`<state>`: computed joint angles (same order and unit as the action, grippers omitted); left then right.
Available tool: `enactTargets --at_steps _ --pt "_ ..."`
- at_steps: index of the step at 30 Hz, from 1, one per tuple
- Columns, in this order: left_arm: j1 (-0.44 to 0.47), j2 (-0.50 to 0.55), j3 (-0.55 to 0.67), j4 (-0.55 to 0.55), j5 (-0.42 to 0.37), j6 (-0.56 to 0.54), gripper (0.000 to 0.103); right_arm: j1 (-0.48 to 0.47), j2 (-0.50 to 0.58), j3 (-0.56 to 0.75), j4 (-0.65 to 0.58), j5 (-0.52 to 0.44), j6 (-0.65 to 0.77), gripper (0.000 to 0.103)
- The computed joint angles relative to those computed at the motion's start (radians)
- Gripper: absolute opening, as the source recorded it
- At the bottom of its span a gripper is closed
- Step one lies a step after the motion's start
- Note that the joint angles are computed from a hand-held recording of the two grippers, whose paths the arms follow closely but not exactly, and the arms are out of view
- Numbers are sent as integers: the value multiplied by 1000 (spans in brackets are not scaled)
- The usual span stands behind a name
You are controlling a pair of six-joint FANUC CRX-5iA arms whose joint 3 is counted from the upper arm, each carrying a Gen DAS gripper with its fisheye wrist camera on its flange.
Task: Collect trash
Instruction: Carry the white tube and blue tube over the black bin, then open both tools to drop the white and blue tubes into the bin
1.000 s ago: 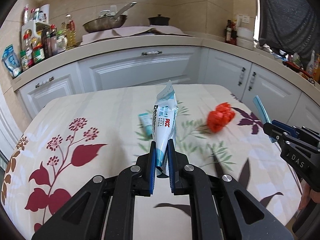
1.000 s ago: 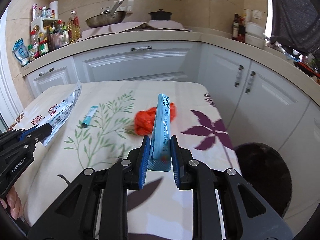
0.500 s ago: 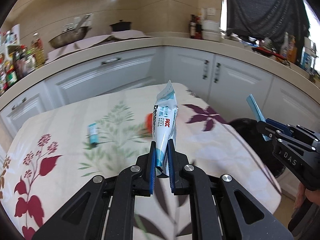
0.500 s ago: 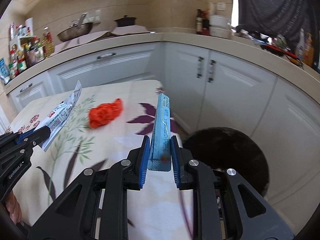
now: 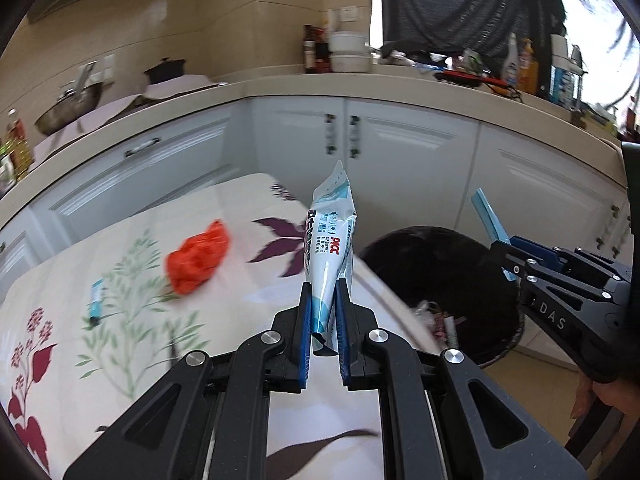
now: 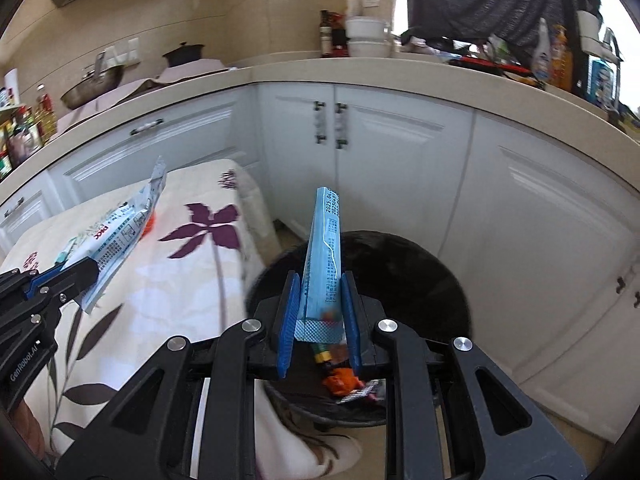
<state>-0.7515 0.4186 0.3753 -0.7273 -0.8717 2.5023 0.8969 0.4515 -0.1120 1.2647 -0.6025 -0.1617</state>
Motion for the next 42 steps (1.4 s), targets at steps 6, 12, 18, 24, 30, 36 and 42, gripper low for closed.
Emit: enactTargets --at_steps 6,12,18,24,30,36,42 --pt "-3 70 81 35 25 -55 12 -25 -19 -36 19 -5 -35 21" --pt "-1 138 163 67 24 -105 12 -43 -18 -46 27 -5 -54 21" --pt "11 199 236 113 8 -156 12 -58 -9 -46 22 2 -58 21" --pt "17 246 290 143 -15 -192 12 -71 5 -33 17 4 -55 21" --pt "24 277 325 167 -31 -220 13 -80 17 -27 18 -1 -58 21" --pt "25 292 344 168 -39 -219 17 -91 33 -16 4 -4 -62 29" --pt "26 302 357 170 -50 -215 33 -98 38 -20 -1 -5 -79 40"
